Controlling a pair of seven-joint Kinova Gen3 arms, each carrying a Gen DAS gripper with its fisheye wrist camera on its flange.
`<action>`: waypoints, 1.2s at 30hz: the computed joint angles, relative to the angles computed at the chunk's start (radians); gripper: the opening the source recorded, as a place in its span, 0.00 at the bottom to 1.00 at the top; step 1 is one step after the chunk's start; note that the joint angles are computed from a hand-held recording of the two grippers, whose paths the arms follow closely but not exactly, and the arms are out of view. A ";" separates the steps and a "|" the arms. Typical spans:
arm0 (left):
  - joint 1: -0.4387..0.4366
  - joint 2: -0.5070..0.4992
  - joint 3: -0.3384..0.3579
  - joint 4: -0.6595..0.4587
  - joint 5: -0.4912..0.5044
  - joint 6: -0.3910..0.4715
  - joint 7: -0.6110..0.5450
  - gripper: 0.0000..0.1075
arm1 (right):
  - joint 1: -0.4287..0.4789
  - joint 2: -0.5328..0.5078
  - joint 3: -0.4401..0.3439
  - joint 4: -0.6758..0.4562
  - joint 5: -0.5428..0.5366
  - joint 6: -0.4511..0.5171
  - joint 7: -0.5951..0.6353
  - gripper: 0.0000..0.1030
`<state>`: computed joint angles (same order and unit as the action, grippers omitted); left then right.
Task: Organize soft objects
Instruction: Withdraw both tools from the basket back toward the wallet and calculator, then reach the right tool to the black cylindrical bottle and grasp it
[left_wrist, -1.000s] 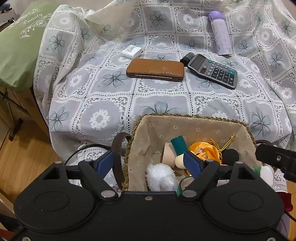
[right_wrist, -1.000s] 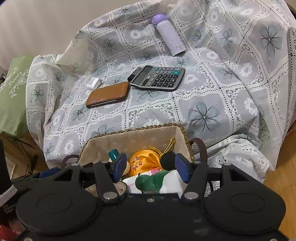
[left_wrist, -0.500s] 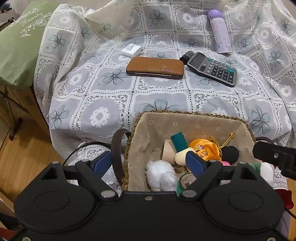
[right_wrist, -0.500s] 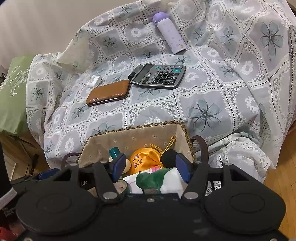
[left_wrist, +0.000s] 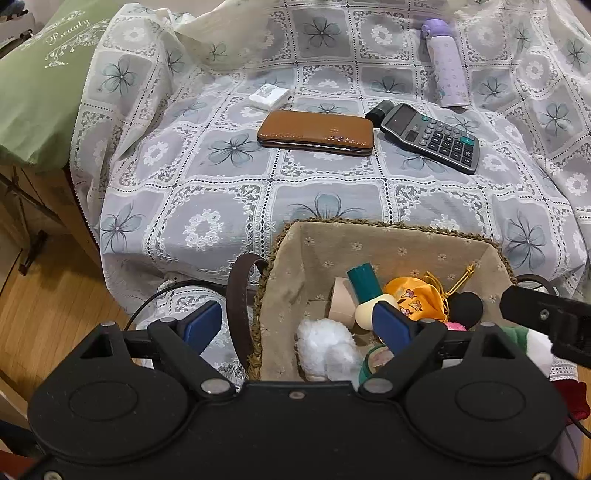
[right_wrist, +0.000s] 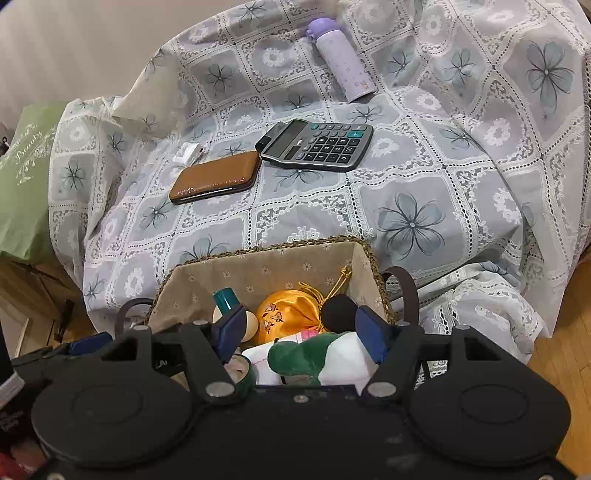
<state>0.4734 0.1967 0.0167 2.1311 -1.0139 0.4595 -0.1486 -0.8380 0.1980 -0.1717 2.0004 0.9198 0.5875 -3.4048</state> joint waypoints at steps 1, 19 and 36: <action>-0.001 0.000 -0.001 0.000 -0.002 -0.003 0.003 0.82 | 0.001 0.004 0.000 -0.004 0.001 0.002 0.008 0.67; -0.043 0.066 -0.056 -0.092 -0.007 -0.041 -0.078 0.86 | 0.061 0.085 0.067 -0.129 -0.127 -0.028 0.298 0.78; -0.013 0.241 -0.251 -0.272 0.097 -0.201 -0.292 0.89 | 0.134 0.239 0.155 -0.392 -0.344 -0.034 0.742 0.85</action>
